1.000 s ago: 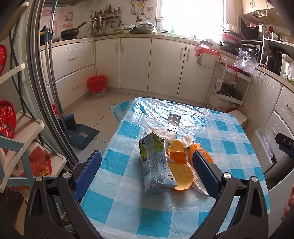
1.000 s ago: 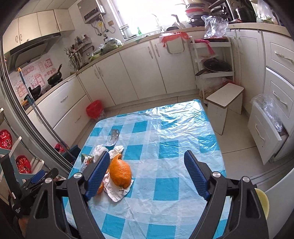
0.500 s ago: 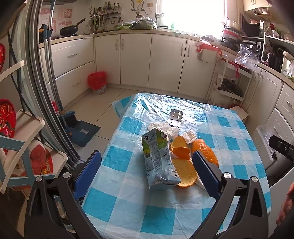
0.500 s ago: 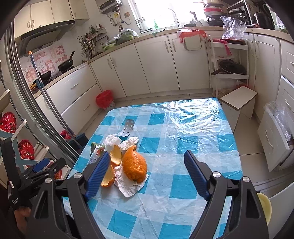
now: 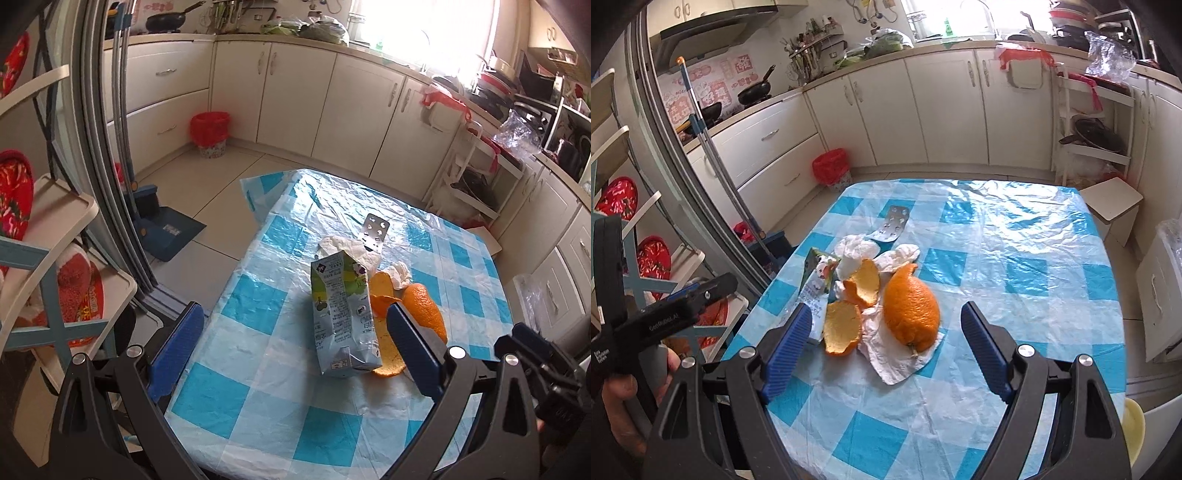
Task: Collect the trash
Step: 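Grasp the orange peel half with the right tool and lift it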
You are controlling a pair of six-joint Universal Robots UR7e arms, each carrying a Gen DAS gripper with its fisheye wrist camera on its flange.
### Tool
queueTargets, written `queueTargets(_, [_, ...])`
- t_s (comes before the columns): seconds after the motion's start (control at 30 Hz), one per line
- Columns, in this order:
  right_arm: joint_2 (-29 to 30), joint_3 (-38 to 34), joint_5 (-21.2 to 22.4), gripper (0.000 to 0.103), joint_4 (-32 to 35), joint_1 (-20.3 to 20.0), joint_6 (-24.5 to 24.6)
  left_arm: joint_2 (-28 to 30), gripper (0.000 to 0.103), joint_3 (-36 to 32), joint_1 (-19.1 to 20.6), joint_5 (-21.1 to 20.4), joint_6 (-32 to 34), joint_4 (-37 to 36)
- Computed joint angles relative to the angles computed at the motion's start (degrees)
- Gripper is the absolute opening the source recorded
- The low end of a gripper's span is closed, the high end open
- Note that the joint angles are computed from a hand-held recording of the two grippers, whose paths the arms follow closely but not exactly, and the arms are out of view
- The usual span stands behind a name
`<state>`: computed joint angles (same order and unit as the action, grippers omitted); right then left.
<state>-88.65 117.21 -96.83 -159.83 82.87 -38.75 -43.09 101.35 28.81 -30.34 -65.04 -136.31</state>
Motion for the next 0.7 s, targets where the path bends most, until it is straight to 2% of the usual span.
queueTargets(0.1, [2.80,0.14,-1.69,0.079,-0.56,0.96,-0.93,-0.75,0.095,0.51,0.64,-0.23,-0.95,-0.07])
queueTargets(0.23, [6.54,-0.37,-3.82,0.064,-1.15,1.93,-1.91,-1.14,0.095,0.64,1.36,-0.56,-1.05,-0.12])
queueTargets(0.37, [9.87,-1.78,-5.69,0.054,-2.08,2.08,-1.59,-1.05,0.095,0.11,2.17,-0.78,-0.91,-0.24])
queueTargets(0.47, [11.12,-3.38,-5.26,0.042,0.09,1.39,-1.16,-0.86,0.095,-0.33,2.67,-1.10,-0.48,-0.81])
queueTargets(0.5, [11.48,-3.73,-5.56,0.036,0.57,1.39,-1.41,-0.72,0.095,-0.58,2.82,-1.20,-0.21,-0.94])
queueTargets(0.57, [12.04,-4.18,-6.06,0.030,1.33,1.35,-2.11,-0.11,0.095,-1.39,3.18,-1.42,0.62,-1.04])
queueTargets(0.63, [12.26,-4.59,-6.10,0.016,2.65,1.19,-2.62,0.78,0.095,-2.53,3.65,-1.91,1.67,-0.90])
queueTargets(0.7, [12.24,-4.58,-6.06,0.007,3.03,1.10,-3.18,1.77,0.095,-3.69,4.14,-2.81,2.73,-0.70])
